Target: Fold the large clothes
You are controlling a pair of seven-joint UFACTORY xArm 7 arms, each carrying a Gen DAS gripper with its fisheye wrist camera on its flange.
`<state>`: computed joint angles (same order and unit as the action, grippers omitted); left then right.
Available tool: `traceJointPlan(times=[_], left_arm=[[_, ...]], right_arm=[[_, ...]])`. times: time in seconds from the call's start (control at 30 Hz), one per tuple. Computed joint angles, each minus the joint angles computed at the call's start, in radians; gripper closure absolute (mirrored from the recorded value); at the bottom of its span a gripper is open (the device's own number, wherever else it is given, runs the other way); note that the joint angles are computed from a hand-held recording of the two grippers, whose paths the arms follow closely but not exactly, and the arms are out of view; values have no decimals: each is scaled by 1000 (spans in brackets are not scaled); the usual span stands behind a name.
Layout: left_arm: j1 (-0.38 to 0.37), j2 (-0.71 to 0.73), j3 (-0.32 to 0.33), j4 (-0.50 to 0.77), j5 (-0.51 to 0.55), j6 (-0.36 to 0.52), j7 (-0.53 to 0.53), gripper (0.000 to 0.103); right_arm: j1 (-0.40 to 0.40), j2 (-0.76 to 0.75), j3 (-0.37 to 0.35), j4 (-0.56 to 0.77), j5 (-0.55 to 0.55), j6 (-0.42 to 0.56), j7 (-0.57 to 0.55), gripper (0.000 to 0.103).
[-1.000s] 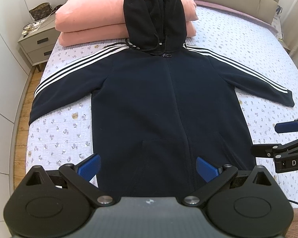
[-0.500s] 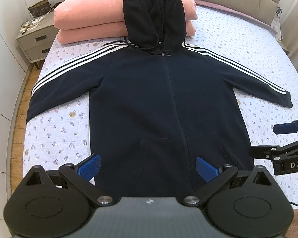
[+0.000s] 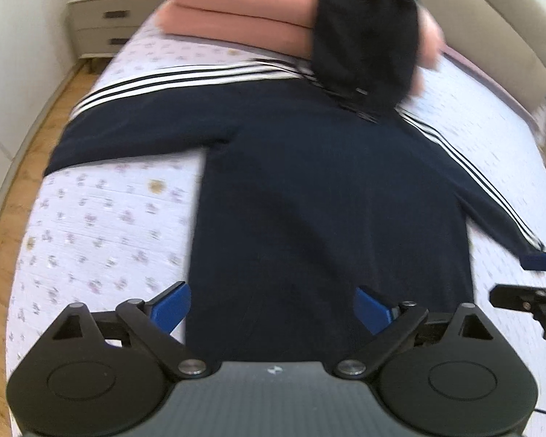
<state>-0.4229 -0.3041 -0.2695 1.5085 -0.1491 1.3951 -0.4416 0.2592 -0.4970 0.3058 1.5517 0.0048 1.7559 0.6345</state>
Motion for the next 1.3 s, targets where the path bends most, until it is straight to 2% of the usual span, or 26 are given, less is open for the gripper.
traceJointPlan(times=[0.13,0.3,0.37,0.43,0.5,0.67,0.73,0.8,0.87,0.93,1.0,1.07,1.17,1.23,1.3], left_arm=[[41,18,35,-54,34,-71,5,10],[95,49,85,-112,15,-180,-29,13],[116,57,103,-146,2,-245,-47,13],[136,43,113,-211,2,-361,-70,13],[152,43,116,-249,18,-437,-79,12],[179,91,131,-293,36,-510,-120,13],[189,76,133,-356,38,-590,-154,13],[213,60,117,-423,104,-683,-223,13],[231,70,106,-442,166,-695,-280,13],[238,82,117,-469,171,-727,-315,11],[261,80,105,-521,239,-844,-391,3],[275,104,104,-535,274,-904,-443,0],[301,155,84,-495,408,-895,-545,0],[297,190,78,-447,491,-841,-600,0],[283,224,80,-407,572,-791,-646,0]], right_arm=[[10,84,-28,-25,11,-107,-57,1],[18,210,-66,6,14,-204,-99,1],[19,265,-83,27,12,-241,-109,1],[24,314,-98,46,15,-283,-129,1],[31,390,-110,101,17,-290,-169,1],[46,585,-139,245,11,-371,-193,1],[58,664,-153,300,-15,-405,-170,1],[76,746,-168,360,-56,-415,-153,1],[93,804,-186,387,-90,-437,-134,1],[94,818,-199,355,-93,-492,-112,0],[84,826,-203,322,-70,-535,-105,0],[77,825,-211,277,-62,-582,-74,0],[71,812,-218,214,-68,-650,-34,0],[79,802,-221,182,-109,-711,-24,0],[87,822,-224,201,-150,-721,-30,1]])
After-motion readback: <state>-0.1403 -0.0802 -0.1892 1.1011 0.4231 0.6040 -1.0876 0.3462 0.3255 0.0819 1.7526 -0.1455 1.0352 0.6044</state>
